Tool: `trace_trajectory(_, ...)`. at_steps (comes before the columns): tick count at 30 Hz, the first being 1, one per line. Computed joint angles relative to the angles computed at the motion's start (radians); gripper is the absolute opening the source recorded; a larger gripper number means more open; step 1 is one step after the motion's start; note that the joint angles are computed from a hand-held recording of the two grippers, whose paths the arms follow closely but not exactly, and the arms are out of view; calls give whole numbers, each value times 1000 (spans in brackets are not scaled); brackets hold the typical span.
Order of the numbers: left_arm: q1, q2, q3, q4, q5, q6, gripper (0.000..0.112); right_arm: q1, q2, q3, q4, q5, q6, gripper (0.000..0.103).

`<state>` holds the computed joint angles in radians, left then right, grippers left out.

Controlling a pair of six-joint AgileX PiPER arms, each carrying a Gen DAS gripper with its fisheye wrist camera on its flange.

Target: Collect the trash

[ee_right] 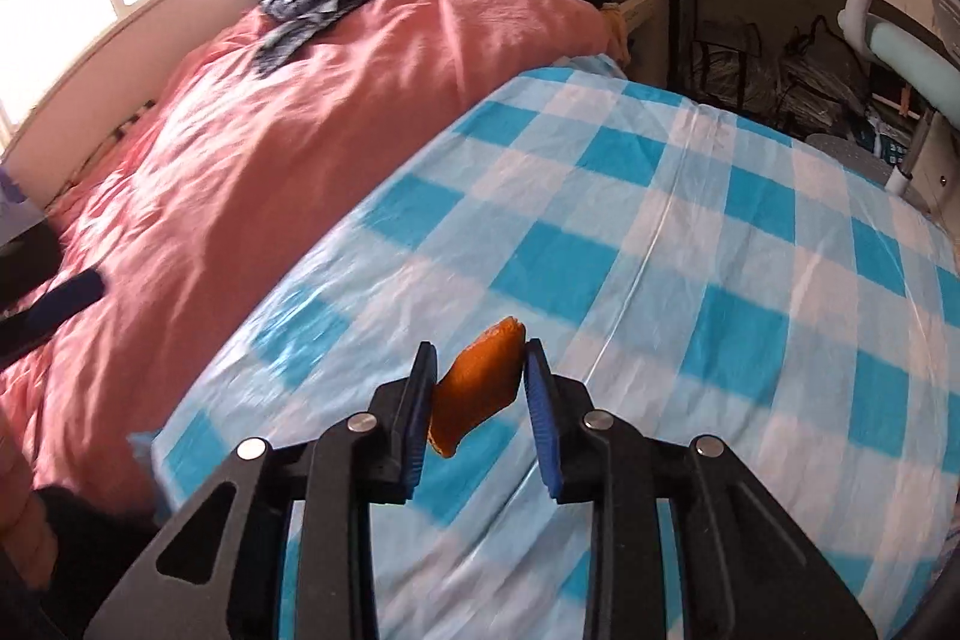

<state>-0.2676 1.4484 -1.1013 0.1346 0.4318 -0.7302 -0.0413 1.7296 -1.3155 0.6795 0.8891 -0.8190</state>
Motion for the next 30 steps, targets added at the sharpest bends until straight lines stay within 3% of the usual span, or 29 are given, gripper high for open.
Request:
trace_trajectory(5, -100, 2, 7, 226, 53, -146, 85, -163, -323, 319, 70, 216, -178, 30)
trace_trajectory(8, -174, -18, 42, 355, 81, -241, 85, -238, -475, 508, 24, 278, -230, 30)
trace_trajectory(11, -256, -67, 97, 461, 113, -324, 85, -219, -558, 621, -72, 284, -231, 33)
trace_trajectory(14, -361, -136, 165, 603, 179, -438, 85, -180, -657, 719, -163, 220, -191, 55)
trace_trajectory(16, -426, -185, 218, 652, 232, -492, 86, -234, -690, 736, -155, 225, -206, 59)
trace_trajectory(18, -475, -235, 271, 672, 266, -533, 88, -328, -734, 739, -118, 214, -230, 73)
trace_trajectory(20, -525, -272, 312, 713, 304, -592, 90, -393, -760, 739, -85, 169, -218, 79)
trace_trajectory(25, -682, -325, 375, 852, 425, -747, 96, -404, -841, 757, -103, -2, -71, 88)
trace_trajectory(30, -733, -331, 372, 870, 450, -767, 96, -443, -980, 786, -127, -173, 9, 94)
